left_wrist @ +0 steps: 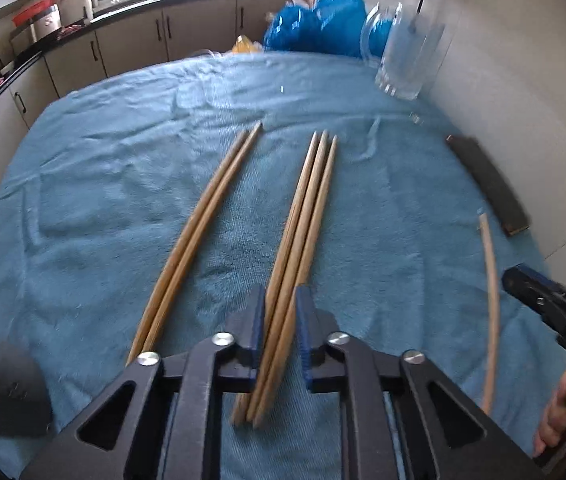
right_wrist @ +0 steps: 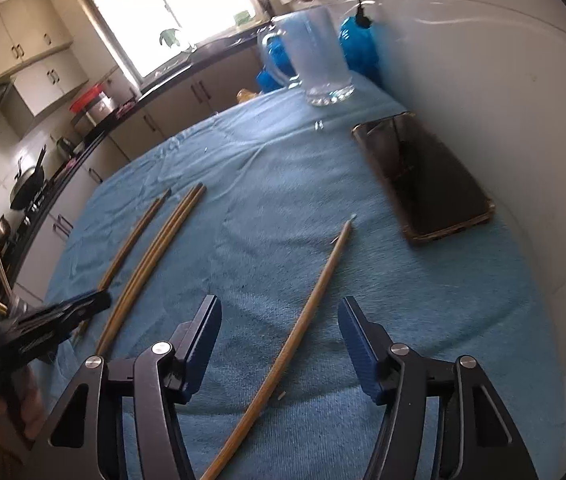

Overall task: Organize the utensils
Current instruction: 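Move both grippers back over the loose chopsticks on the blue cloth, then close left gripper on one chopstick while right gripper closes on another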

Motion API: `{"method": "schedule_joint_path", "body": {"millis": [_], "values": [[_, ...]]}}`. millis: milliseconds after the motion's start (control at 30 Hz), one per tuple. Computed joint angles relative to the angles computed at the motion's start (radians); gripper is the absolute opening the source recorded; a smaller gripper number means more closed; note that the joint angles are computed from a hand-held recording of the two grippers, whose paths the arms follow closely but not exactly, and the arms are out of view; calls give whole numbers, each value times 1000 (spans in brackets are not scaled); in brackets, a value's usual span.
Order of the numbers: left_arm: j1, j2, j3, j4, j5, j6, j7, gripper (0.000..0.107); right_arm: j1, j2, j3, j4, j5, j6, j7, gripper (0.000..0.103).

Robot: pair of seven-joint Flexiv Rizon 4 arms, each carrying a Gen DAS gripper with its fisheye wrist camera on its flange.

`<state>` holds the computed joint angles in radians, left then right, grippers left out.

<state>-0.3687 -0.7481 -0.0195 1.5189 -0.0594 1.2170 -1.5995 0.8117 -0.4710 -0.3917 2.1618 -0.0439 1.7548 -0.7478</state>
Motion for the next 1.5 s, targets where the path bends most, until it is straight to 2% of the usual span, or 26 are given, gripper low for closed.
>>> {"method": "schedule_joint_path", "body": {"millis": [100,200,300,333,367,500,533,600,633,667,700,767,800,833,867,933,1133,1200,1267,1300,1333,1400,1467,1500], "values": [[-22,-14,39,-29,33,1,-11,0,-32,-20,38,-27,-17,-17,-2,65],[21,-8,-9,-7,-3,10,9,0,-50,-32,55,-42,-32,-28,3,64],[-9,-5,42,-4,30,25,-34,0,-32,-43,30,-52,-56,-66,18,61],[-1,2,31,10,23,32,-20,0,-5,-48,0,-49,-65,-66,29,61],[31,13,-12,38,1,51,9,0,11,-50,-17,-47,-74,-70,37,61],[108,36,-122,119,-67,154,96,0,-3,-52,-3,-50,-91,-65,57,61],[107,35,-126,118,-74,144,116,0,9,-54,-18,-50,-98,-70,60,61],[64,28,-86,98,-107,76,146,0,48,-59,-59,-47,-115,-82,66,61],[61,29,-85,102,-73,99,117,1,58,-61,-69,-49,-121,-86,72,61],[78,38,-116,118,-80,91,136,2,64,-63,-74,-48,-127,-85,75,61],[117,50,-181,148,-121,86,190,0,71,-64,-81,-45,-130,-81,78,61],[184,70,-301,204,-254,49,330,0,75,-66,-85,-38,-130,-69,80,60],[185,84,-314,233,-262,76,349,0,72,-65,-82,-35,-127,-61,77,60],[170,90,-295,234,-211,89,312,0,67,-63,-75,-32,-123,-56,72,60],[131,99,-250,239,-203,112,296,0,62,-62,-70,-33,-119,-54,68,57],[114,103,-227,247,-212,150,285,0,63,-58,-70,-27,-110,-53,64,57],[108,90,-232,210,-225,143,313,0,78,-58,-84,-23,-99,-57,50,56],[83,54,-226,147,-224,101,321,3,114,-57,-125,-21,-110,-89,49,46],[75,34,-236,120,-231,73,332,18,170,-57,-192,-13,-138,-134,67,23],[73,26,-245,113,-236,73,340,28,174,-53,-202,-7,-152,-141,77,20],[68,21,-248,113,-238,80,346,31,160,-46,-192,-2,-163,-140,83,17],[42,7,-228,90,-225,70,346,31,107,-24,-143,9,-172,-133,93,15],[-11,-7,-164,55,-191,47,310,31,75,-9,-115,18,-184,-128,105,14],[-51,-18,-109,24,-160,13,274,20,63,-6,-105,22,-191,-125,110,14]]}}
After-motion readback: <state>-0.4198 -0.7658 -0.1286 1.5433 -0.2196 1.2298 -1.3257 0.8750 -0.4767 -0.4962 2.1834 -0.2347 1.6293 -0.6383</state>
